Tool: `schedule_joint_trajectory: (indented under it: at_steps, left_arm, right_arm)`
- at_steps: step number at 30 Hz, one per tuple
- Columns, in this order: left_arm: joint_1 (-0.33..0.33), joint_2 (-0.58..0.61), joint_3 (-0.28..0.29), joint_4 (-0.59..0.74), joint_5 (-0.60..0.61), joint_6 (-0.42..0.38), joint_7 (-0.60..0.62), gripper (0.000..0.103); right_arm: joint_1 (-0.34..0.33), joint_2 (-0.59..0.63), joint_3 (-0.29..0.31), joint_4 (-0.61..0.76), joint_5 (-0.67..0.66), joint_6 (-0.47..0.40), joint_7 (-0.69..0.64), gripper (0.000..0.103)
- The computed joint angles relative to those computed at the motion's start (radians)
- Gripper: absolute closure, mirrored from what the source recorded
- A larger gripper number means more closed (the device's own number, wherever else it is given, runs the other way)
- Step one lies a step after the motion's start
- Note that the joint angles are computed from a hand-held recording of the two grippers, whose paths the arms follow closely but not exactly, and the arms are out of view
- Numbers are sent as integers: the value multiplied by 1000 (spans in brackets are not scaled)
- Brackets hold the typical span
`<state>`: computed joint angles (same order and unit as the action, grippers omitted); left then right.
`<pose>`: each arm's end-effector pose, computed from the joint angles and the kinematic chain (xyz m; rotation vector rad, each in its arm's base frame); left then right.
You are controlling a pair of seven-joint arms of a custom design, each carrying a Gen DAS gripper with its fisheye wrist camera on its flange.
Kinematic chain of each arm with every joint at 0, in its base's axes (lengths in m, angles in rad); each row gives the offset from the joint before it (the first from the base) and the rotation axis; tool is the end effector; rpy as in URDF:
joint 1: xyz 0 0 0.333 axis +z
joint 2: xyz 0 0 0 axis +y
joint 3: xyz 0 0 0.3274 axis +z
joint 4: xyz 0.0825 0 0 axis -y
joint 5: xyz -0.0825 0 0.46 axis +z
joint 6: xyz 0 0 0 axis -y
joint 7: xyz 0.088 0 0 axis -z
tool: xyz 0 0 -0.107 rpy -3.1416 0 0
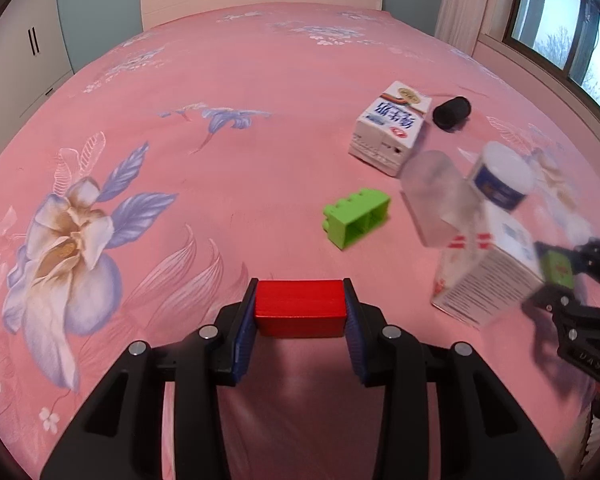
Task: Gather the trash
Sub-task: 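Carry the red brick and green cube with both tools over the white bin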
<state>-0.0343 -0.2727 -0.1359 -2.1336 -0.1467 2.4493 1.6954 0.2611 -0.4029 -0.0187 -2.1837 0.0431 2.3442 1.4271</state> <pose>0.5793 -0.1057 0.5763 -1.7045 2.1193 -0.6782 0.5303 0.1306 0.6078 -2.1859 1.5059 -0.4690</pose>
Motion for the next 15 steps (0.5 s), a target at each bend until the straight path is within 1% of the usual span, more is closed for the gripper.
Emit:
schedule_joint_trajectory:
  at_steps: [3, 6, 15]
  left_arm:
    - [3, -45, -4, -19, 20, -14, 1, 62]
    - [-1, -102, 1, -37, 13, -37, 14, 61]
    - [-7, -305, -3, -92, 21, -93, 44, 61]
  right_arm:
    - [-2, -43, 5, -8, -11, -19, 6, 63]
    - [-3, -92, 12, -13, -30, -42, 19, 63]
    - [20, -243, 33, -11, -72, -89, 53, 63]
